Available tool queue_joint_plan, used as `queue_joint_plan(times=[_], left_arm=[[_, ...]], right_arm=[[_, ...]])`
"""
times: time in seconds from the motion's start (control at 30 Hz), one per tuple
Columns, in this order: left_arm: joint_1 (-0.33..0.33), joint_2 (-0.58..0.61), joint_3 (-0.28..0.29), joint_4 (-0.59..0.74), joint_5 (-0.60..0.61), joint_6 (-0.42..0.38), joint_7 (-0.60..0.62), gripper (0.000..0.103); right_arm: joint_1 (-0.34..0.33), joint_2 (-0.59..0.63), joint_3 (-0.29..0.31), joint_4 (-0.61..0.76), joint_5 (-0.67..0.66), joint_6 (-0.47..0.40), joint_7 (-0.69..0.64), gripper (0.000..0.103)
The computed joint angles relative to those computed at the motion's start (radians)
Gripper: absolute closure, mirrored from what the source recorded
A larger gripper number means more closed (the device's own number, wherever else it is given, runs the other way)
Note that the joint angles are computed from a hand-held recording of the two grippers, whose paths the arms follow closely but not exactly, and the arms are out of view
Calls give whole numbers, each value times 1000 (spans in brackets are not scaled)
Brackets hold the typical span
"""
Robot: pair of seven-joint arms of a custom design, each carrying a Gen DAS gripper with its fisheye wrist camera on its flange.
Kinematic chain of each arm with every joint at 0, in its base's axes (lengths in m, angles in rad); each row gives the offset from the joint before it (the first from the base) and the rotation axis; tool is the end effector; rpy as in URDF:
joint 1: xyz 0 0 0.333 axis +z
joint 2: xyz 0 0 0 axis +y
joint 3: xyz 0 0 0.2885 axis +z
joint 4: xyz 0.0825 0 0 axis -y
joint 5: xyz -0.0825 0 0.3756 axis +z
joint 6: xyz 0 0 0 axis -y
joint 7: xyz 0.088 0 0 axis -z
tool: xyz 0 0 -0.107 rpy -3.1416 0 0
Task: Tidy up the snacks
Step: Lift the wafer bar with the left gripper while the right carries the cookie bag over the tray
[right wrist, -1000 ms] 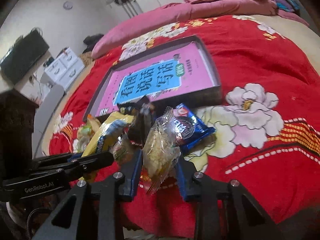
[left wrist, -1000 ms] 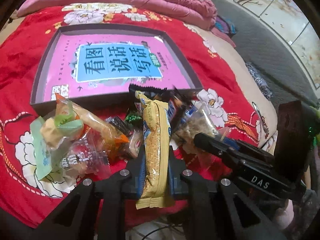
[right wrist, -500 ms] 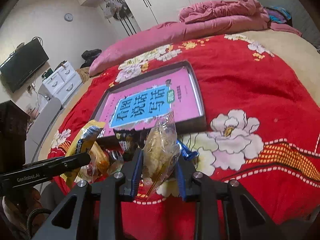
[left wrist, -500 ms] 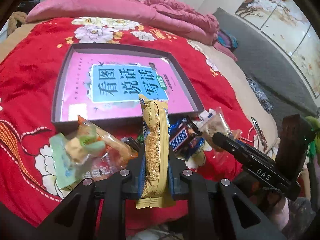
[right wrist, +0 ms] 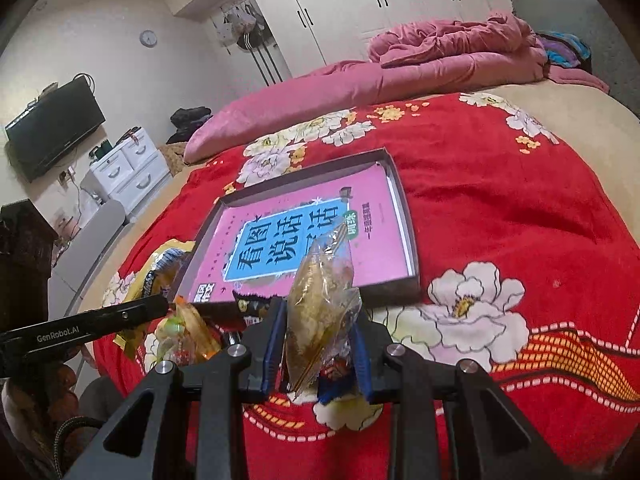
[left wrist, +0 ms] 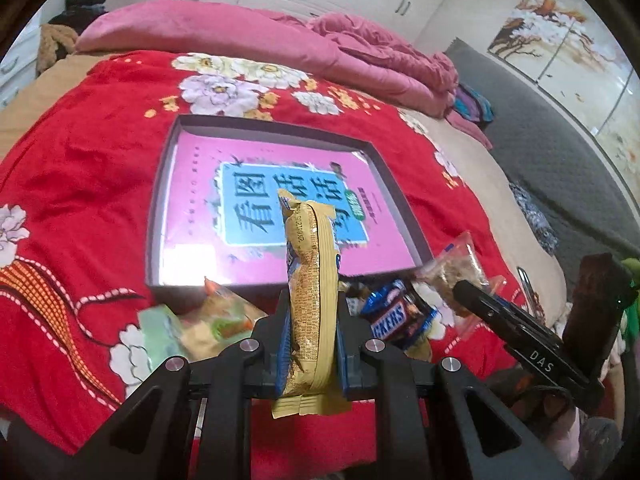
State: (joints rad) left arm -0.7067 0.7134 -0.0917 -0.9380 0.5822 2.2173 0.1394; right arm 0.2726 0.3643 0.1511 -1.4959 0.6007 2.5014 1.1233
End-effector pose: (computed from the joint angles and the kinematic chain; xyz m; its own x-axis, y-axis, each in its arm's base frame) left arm 0.5652 -0.5147 0.5115 0.2905 -0.8762 0.3845 -0.6849 -0.4710 -0.5559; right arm 0.6435 0.2680 0.5130 0.5407 -0.7707 -0.3371 -0.7249 -0.2237 -0.6515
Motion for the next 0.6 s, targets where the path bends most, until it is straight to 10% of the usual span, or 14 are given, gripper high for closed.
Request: queue_joint_plan(times=[0.6], left_arm=[[39,-5,18,-8,28,-42,-44,84]], right_arm=[[3,167,6,221,-71,-13,32,72]])
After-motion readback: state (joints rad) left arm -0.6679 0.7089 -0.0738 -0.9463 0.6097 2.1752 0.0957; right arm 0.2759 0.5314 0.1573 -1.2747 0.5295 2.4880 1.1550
